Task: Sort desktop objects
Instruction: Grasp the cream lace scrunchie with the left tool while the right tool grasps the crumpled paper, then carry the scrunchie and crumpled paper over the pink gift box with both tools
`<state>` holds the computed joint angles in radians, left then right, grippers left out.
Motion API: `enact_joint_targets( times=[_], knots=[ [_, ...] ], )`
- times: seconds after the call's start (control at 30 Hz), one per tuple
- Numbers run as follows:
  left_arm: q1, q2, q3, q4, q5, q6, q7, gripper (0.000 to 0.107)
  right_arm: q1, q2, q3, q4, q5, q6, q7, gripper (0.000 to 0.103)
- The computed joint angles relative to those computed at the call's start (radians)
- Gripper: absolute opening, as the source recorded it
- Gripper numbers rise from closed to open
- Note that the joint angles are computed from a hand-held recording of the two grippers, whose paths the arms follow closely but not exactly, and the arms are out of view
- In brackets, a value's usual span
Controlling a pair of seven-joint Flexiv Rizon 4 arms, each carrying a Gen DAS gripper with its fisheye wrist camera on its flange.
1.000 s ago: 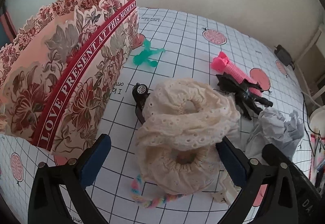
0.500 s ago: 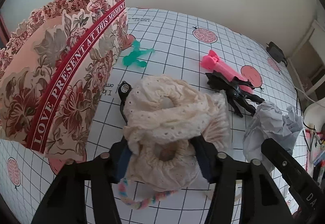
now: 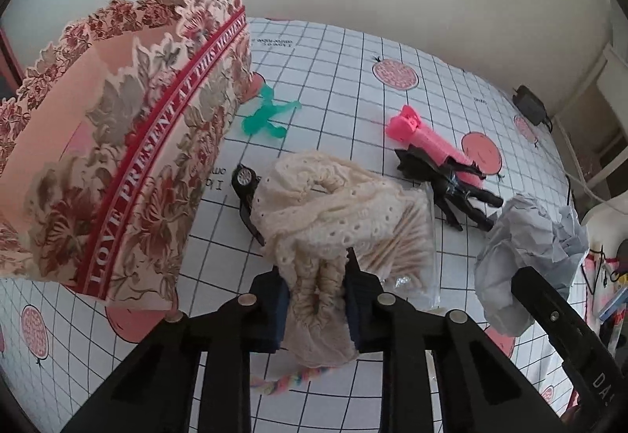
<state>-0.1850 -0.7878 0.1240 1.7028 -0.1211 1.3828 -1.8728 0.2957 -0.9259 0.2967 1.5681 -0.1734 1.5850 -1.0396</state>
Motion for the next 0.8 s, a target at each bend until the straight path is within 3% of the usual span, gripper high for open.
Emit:
enact_joint_targets(
  times=[0.23, 0.5, 0.67, 0.8],
  knots=[
    [0.029, 0.038, -0.035, 0.051, -0.017, 0.09, 0.014, 0.024, 0.0, 0.017, -0.004, 0.018, 0.003, 0.034, 0.005, 0.043],
    [0.105, 0.072, -0.135, 0.112, -0.075, 0.217, 0.085, 0.024, 0.014, 0.048, -0.027, 0.057, -0.005, 0.086, 0.024, 0.043],
    [0.168, 0.093, -0.217, 0.156, -0.098, 0.303, 0.13, 0.024, 0.027, 0.064, -0.048, 0.083, -0.015, 0.154, 0.037, 0.043],
    [0.19, 0.107, -0.243, 0.181, -0.106, 0.35, 0.149, 0.024, 0.064, 0.083, -0.095, 0.11, -0.016, 0.222, 0.057, 0.043]
  ],
)
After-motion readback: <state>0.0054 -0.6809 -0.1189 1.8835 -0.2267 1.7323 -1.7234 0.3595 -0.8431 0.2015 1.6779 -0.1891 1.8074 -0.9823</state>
